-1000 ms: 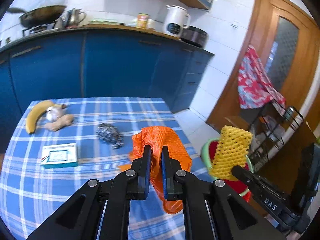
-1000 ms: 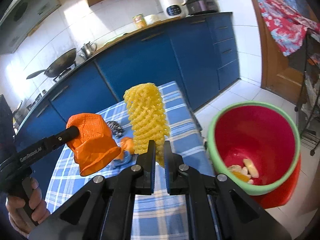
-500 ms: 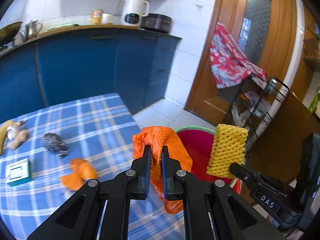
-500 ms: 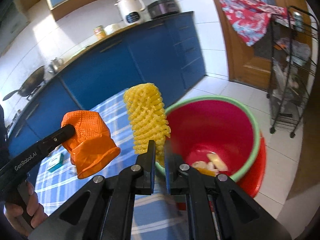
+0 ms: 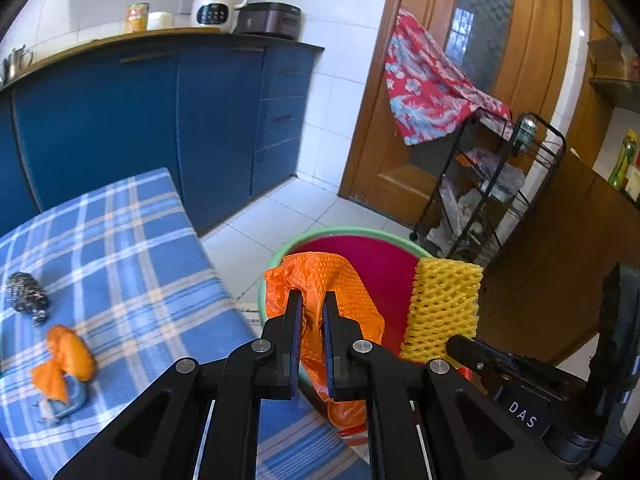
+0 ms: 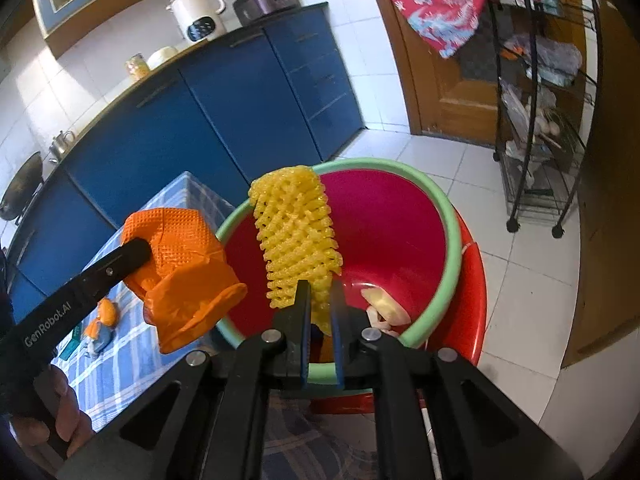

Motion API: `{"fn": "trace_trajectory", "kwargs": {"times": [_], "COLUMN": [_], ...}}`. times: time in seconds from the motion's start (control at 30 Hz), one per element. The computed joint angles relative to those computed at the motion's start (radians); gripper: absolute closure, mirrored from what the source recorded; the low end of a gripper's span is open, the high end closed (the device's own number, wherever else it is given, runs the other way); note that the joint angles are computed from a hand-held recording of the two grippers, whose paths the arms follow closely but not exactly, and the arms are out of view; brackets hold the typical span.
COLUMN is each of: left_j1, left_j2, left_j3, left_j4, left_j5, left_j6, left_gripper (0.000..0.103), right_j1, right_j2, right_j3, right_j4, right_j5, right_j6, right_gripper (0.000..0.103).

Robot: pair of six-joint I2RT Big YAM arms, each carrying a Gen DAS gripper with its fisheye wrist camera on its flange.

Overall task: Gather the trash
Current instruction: 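Carry the orange glove and foam net in both tools over the red basin, then open both tools to drop the glove and foam net into the basin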

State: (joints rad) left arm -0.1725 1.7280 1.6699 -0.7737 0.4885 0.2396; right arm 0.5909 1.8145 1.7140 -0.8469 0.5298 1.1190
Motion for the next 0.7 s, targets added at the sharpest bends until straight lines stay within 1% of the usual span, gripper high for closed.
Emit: {"fn": "trace_trajectory", "kwargs": {"times": [0.03,0.1,0.17,0.2,0.27,0.33,0.4,0.57,0.7], "left_j1": [-0.003,-0.008,-0.011,-0.014,-0.018,-0.017,-0.015,-0.009,0.008], "left_j2": [0.004,0.011,0.016,0.017,0.017,0.018,0.015,0.008,-0.003], "left_j3": [0.001,0.005,0.008,0.008,0.004,0.004,0.000,-0.003,-0.010], "left_j4": [-0.003,-0.013,-0.027,-0.030,-0.028,-0.030,-0.023,-0.023,-0.027], "left_j5": [0.002,0.007,0.011,0.006,-0.005,-0.006,-0.001,-0.013,-0.020], "left_j6": [0.001,0.006,0.015,0.022,0.028,0.024,0.014,0.015,0.003], "left_gripper": [0.094,0.093,0.092,0.090,0.084,0.068,0.061,0.061,0.061], "right_j1": [-0.003,-0.009,-0.012,-0.015,-0.017,-0.017,-0.019,-0.012,-0.005], "right_j2": [-0.003,-0.008,-0.011,-0.014,-0.021,-0.023,-0.029,-0.039,-0.042], "right_j3": [-0.010,-0.027,-0.041,-0.050,-0.065,-0.070,-0.081,-0.086,-0.080], "right_j4": [0.005,0.013,0.023,0.030,0.041,0.041,0.048,0.049,0.056], "right_j5": [-0.004,-0.014,-0.020,-0.025,-0.032,-0.031,-0.031,-0.019,-0.014], "right_j6": [0.010,0.029,0.044,0.052,0.059,0.067,0.071,0.079,0.062], "right_gripper": [0.090,0.086,0.069,0.067,0.067,0.067,0.067,0.066,0.066]}}
